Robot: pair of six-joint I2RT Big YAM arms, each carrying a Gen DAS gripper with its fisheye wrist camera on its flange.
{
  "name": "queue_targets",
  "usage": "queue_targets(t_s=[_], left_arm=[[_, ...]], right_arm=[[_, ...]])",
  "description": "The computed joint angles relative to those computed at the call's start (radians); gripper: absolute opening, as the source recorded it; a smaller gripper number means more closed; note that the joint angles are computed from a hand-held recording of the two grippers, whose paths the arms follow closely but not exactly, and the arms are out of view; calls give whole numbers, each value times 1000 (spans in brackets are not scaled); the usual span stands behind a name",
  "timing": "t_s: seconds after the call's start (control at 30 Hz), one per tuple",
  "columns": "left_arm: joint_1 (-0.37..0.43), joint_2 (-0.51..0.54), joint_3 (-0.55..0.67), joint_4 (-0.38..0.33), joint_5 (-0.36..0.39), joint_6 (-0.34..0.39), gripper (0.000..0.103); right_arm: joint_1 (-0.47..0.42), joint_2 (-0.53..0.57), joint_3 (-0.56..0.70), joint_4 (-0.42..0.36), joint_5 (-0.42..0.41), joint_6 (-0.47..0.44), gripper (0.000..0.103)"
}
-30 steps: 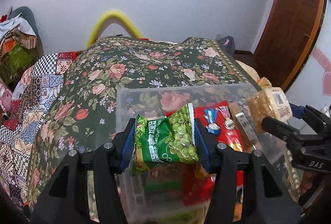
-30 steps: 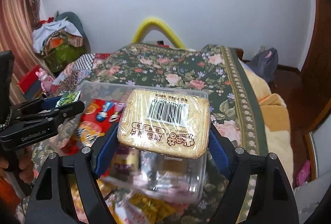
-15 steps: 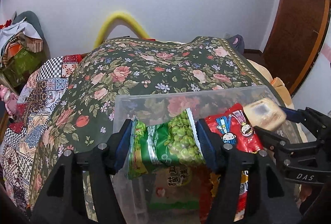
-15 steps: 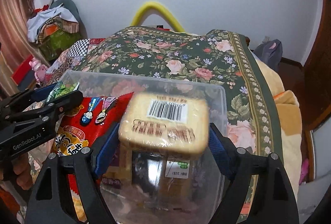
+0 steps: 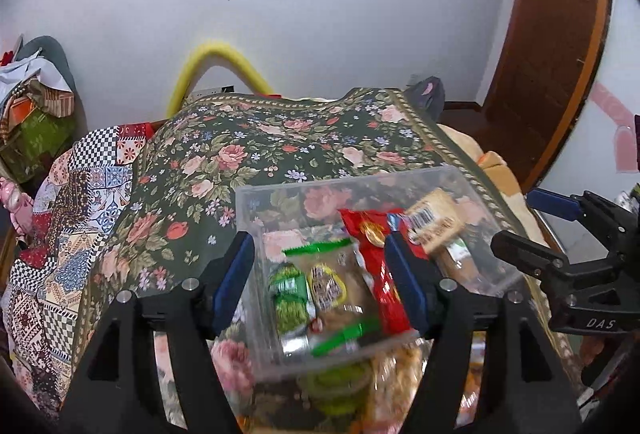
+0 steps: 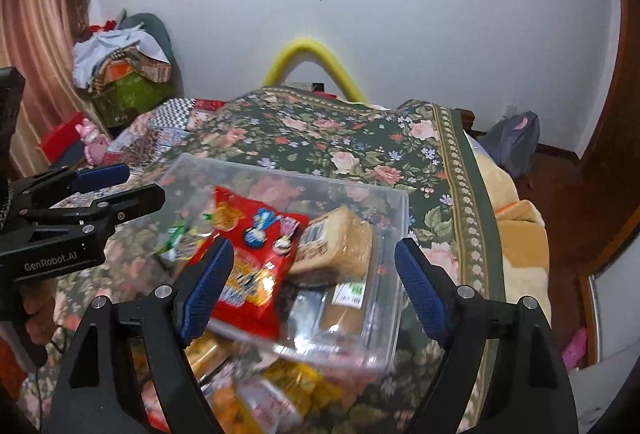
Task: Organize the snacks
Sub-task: 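Drop the pea bag into the box with left tool while right tool drops the biscuit pack, then grasp the orange-edged cracker pack with left tool while right tool grasps the clear cake bag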
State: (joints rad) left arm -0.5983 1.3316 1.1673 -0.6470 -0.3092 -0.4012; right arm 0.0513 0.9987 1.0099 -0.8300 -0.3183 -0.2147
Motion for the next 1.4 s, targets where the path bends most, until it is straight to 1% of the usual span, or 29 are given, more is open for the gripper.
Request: queue_targets(t_s=[0.1, 0.17, 0.33, 0.5, 0.63, 0.7, 0.83, 0.87, 0.9, 0.93, 1.0, 1.13, 1.23, 1.27, 1.3, 1.33, 1.37, 1.4], left_arm=[[-21, -50, -32, -19, -13, -7, 70], [-33, -82, -56, -34, -16, -16, 71], [-57, -151, -129, -63, 8, -50, 72], [-87, -191, -206, -85, 0, -73, 73], [-91, -201, -266, -95, 29, -102, 73], [-87, -205, -300, -88, 60, -122, 73], [-87, -190, -343, -76, 91, -144, 73], [-85, -190, -356, -60, 102, -149, 75], [-85, -195, -371, -40, 97, -165, 81], [-81, -198, -382, -25, 98, -175, 84], [-66, -197, -394, 0, 125, -185, 88], [-27, -187, -415, 54, 204, -221, 90], [-30, -170, -411, 76, 212, -221, 90], [-36, -160, -406, 80, 204, -214, 90], [-43, -152, -402, 82, 195, -207, 90], [-48, -146, -398, 83, 188, -202, 90], [-55, -139, -394, 86, 173, -197, 88], [-60, -136, -394, 92, 159, -193, 81]], right_arm=[[-5, -40, -18, -17, -15, -4, 82], [-1, -66, -35, -20, -7, -8, 82], [-1, -122, -82, -57, -14, -26, 83], [9, -176, -142, -93, 3, -37, 83], [4, -204, -184, -122, 2, -38, 84], [-1, -208, -207, -134, 1, -33, 84], [2, -200, -236, -144, 1, -18, 84], [6, -192, -240, -143, 3, -14, 85], [9, -184, -244, -139, 2, -7, 87], [8, -179, -247, -140, -11, 0, 88], [10, -169, -248, -135, -26, 14, 89], [32, -154, -245, -132, -42, 41, 89], [67, -155, -255, -122, -11, 46, 87], [73, -153, -260, -119, -7, 44, 84], [76, -152, -265, -117, -6, 44, 76], [75, -147, -265, -119, -11, 40, 72], [69, -141, -264, -129, -30, 33, 68], [65, -143, -266, -130, -40, 34, 67]])
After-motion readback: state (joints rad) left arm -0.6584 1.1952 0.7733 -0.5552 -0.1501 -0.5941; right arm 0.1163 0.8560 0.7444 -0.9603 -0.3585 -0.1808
